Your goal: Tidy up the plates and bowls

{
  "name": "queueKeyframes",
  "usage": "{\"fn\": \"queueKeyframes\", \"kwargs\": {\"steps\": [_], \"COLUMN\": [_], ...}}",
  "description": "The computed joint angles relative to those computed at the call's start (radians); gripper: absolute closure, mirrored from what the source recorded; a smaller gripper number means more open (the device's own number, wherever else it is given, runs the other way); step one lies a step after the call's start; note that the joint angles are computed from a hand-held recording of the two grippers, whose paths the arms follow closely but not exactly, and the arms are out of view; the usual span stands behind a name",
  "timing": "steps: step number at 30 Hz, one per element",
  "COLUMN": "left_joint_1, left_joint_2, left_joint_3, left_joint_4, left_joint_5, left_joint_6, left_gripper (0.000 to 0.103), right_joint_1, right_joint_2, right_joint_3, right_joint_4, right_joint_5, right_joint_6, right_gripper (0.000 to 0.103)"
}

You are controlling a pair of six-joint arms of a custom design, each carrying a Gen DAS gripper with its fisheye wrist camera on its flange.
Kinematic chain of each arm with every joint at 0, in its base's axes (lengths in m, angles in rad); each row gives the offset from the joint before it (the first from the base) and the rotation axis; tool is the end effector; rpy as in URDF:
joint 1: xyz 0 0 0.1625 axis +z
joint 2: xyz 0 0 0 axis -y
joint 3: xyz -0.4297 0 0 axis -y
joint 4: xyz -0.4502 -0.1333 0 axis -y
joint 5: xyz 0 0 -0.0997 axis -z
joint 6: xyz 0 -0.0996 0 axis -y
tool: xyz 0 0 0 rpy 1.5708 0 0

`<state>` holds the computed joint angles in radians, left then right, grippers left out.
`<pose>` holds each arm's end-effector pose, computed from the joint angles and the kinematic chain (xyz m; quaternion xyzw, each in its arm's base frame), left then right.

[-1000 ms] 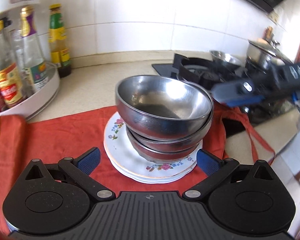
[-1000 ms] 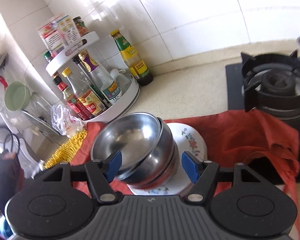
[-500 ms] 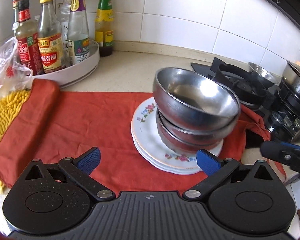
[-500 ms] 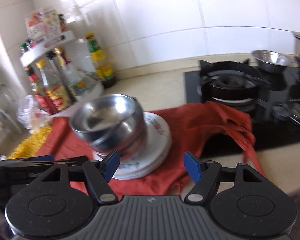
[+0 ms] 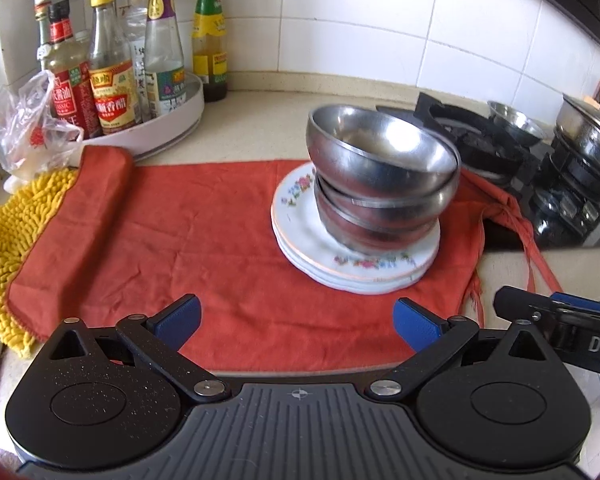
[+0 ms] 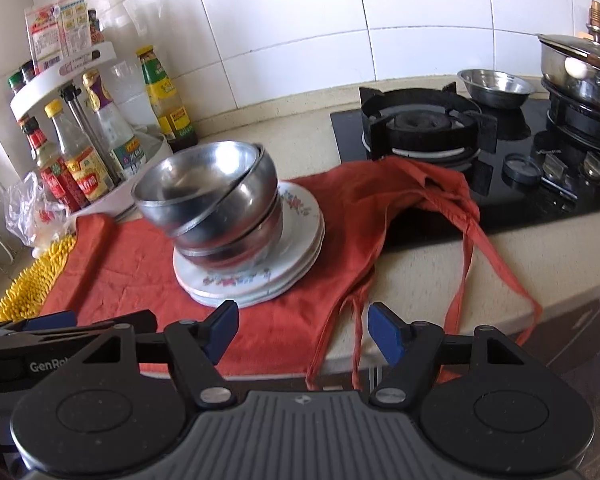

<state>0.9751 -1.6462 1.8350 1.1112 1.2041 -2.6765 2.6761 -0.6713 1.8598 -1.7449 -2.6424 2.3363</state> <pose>-0.0501 -0.3751 0.3902 0.4716 0.8528 -0.1442 0.1716 0.4822 -0.1909 -0.0978 -0.2315 -0.7569 0.5037 0.3463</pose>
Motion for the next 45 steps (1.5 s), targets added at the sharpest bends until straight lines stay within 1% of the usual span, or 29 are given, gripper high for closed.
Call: {"fn": "queueKeyframes", "kwargs": {"steps": [3, 9, 15, 23, 29, 37, 45], "left_joint_1": [-0.003, 0.011, -0.002, -0.032, -0.03, -0.043, -0.049], "left_joint_2": [-0.013, -0.031, -0.055, -0.088, -0.099, -0.122, -0.131], "left_joint_3": [0.012, 0.013, 0.032, 0.056, 0.058, 0.064, 0.06], "left_joint_4": [0.012, 0.027, 0.034, 0.03, 0.028, 0.014, 0.011], "left_joint_5": [-0.008, 0.0, -0.011, -0.036, -0.036, -0.042, -0.049], "left_joint_6": [0.01, 0.015, 0.024, 0.017, 0.042, 0.068, 0.078], "left_gripper": [0.0, 0.0, 0.0, 0.0, 0.001, 0.001, 0.001], "right_joint_1": [0.003, 0.018, 0.031, 0.041, 0.045, 0.049, 0.05], "right_joint_2": [0.018, 0.046, 0.069, 0.081, 0.086, 0.098, 0.102], "right_joint_3": [-0.022, -0.065, -0.102, -0.121, -0.125, -0.153, -0.168], "right_joint_4": [0.014, 0.08, 0.135, 0.164, 0.163, 0.211, 0.235], "right_joint_5": [0.017, 0.043, 0.064, 0.084, 0.09, 0.093, 0.092], "right_joint_6": [0.013, 0.078, 0.118, 0.147, 0.15, 0.171, 0.169], "right_gripper": [0.034, 0.034, 0.033, 0.033, 0.033, 0.033, 0.033]}}
